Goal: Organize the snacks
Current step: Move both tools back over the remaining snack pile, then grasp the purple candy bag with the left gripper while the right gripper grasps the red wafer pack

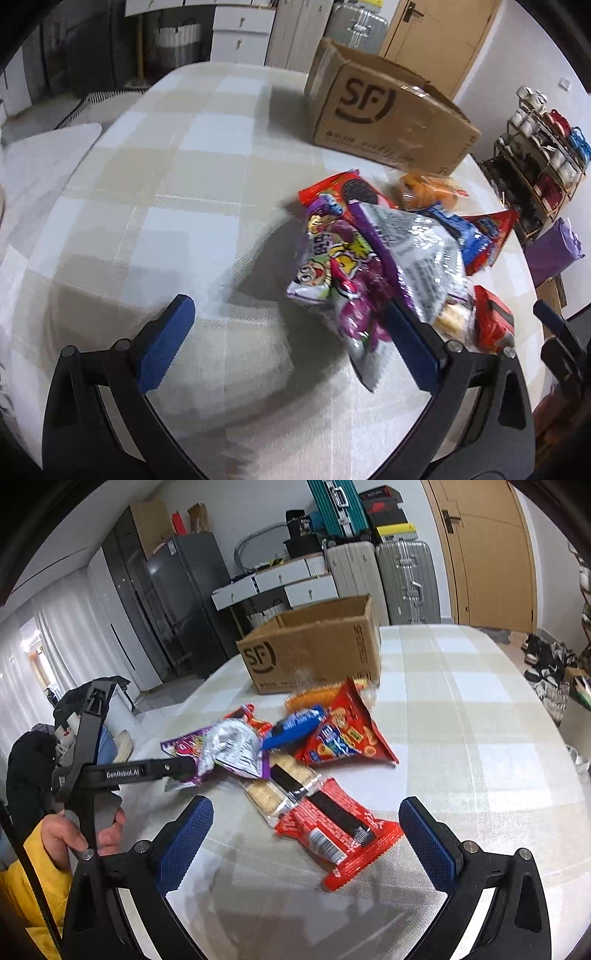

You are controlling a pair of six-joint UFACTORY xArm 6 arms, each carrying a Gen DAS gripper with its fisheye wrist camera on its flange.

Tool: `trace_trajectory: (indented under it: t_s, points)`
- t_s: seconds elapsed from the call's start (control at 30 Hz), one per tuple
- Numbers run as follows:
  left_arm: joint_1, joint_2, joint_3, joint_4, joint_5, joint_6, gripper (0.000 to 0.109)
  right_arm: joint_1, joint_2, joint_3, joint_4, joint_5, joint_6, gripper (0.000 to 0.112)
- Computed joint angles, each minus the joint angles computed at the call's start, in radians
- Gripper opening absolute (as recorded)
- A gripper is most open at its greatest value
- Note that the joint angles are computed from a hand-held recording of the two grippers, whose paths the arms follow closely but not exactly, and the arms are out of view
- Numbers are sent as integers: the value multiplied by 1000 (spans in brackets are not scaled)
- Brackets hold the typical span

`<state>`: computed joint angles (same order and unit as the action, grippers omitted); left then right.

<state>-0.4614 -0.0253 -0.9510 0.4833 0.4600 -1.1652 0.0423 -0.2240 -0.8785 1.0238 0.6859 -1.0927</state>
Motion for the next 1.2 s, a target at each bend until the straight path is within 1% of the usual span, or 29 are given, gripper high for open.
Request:
trace_trajectory:
  t_s: [0.07, 0.17, 0.23, 0.37, 0.43, 0.47, 0.5, 0.53, 0.57, 0.6, 0.63, 0.9, 1.07, 1.2]
  points:
    - [2, 17, -16, 12, 11, -2, 102, -4, 23, -11, -2, 8, 3, 102]
    - [9, 41, -31, -1, -5, 25, 102, -10, 48, -24, -8, 19, 13, 102]
    - [12, 47, -35, 16, -10, 18, 102, -12, 61, -31, -9, 22, 20, 102]
    - [17, 40, -16, 51, -52, 4, 97, -18, 78, -40, -12, 37, 32, 102]
    - [22, 36, -9, 58, -74, -2, 89, -17, 86, -45, -13, 46, 32, 102]
    - [25, 31, -3, 69, -83, -12, 76, -18, 87, -47, -14, 50, 33, 102]
    - [32, 29, 10, 50, -125, 6, 64, -18, 89, -48, -14, 53, 34, 102]
    - [35, 24, 21, 31, -147, 21, 60, -18, 91, -49, -15, 56, 35, 102]
    - [37, 22, 24, 25, -155, 25, 50, -16, 93, -49, -18, 57, 38, 102]
    - [41, 21, 34, 0, -182, 48, 36, -14, 96, -50, -25, 55, 42, 102]
    - [44, 15, 46, -1, -202, 46, 36, -12, 99, -52, -30, 56, 46, 102]
    - [59, -36, 97, 28, -211, -1, 32, 3, 114, -61, -81, 41, 81, 102]
    - [63, -81, 140, 40, -219, -15, 32, 31, 128, -69, -174, 7, 139, 102]
    - [59, -130, 170, 84, -208, -56, 32, 55, 148, -83, -253, -34, 184, 102]
